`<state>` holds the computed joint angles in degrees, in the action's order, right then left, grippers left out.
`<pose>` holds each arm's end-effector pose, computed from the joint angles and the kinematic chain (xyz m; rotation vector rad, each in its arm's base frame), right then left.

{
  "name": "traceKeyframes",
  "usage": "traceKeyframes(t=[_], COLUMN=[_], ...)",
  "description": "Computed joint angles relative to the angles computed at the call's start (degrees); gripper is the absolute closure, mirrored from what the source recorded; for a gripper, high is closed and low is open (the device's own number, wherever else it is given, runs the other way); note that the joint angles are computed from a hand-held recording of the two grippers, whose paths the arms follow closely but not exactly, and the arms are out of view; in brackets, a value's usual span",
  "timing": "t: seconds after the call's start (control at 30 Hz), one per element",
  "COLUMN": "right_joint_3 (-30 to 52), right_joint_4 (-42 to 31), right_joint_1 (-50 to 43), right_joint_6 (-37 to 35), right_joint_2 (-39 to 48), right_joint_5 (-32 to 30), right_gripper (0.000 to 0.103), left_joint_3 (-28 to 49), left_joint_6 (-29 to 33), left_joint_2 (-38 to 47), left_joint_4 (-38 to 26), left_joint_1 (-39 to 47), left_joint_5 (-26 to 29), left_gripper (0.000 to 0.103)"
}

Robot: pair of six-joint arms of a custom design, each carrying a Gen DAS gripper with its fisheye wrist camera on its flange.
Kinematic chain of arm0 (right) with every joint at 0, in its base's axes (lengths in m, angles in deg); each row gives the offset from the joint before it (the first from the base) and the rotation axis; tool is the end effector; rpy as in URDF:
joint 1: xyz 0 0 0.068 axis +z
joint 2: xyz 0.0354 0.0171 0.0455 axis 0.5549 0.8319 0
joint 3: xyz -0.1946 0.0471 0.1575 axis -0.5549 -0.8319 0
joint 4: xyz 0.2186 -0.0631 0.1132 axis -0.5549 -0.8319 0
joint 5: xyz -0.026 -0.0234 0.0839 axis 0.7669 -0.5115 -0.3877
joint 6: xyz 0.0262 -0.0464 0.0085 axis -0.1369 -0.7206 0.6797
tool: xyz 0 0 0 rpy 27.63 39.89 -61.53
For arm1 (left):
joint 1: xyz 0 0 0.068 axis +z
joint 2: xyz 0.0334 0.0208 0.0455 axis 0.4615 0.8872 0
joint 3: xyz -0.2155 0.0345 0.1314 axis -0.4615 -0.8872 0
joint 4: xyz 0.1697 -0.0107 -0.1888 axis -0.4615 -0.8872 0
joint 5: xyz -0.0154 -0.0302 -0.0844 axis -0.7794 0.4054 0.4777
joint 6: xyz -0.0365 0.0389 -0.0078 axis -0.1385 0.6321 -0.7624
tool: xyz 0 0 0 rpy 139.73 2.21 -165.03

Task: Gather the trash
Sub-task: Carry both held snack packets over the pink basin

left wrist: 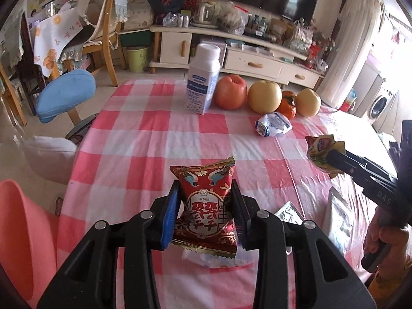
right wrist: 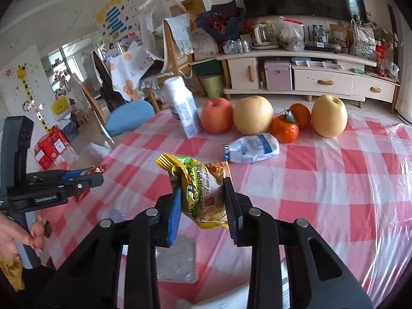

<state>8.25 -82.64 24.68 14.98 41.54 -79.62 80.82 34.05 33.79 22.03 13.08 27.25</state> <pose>0.2943 -0.0250 0.2547 -0.3849 2.2433 0.5730 0.2293 -0.0573 0.2397 -0.0743 2.4414 -0.1915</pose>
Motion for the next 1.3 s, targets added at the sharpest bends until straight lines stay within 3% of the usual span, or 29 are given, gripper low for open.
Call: traceKeyframes(t=[0.17,0.4,0.67,0.8,0.97,1.2,1.3], right_joint_3=[-4.55,-10.62,-12.49,-9.64,-0.18,14.50,20.04], right_joint_4=[-0.40,-1.26,-0.49,1.90,4.85,5.49,5.40], right_joint_1=[2.77,12.23,32.51,44.64,58.21,68.16,70.66], right_joint_6=[2.90,6.29,15.83,20.87,23.73,22.20,20.64], right_joint_2=[-6.88,-15.57,-21.49,-18.67,-7.87,7.70,14.16], right_joint_5=[-0.01,4.64,14.93,21.20,28.34,33.91,35.99], right_gripper=[0.071,0.071,0.071,0.071,0.071,0.070,0.070], left_joint_3=[-2.54,-4.32,-3.22,-0.64,3.44,8.12,9.07], left_joint_6=[1.25,6.20,19.11,26.32,31.70,31.74,31.10], left_joint_2=[-5.92,-13.28,-15.34,-10.26,-1.99,7.94,9.82], left_joint_4=[-2.07,-6.14,-12.09,-14.30,-15.48,-13.70,-11.29], left_joint_1=[4.89,16.98,44.27,59.89,73.29,83.31,84.82], left_joint_5=[3.74,11.44,27.57,36.04,41.68,43.69,41.33], left_gripper=[0.064,0.064,0.064,0.064,0.064,0.064,0.064])
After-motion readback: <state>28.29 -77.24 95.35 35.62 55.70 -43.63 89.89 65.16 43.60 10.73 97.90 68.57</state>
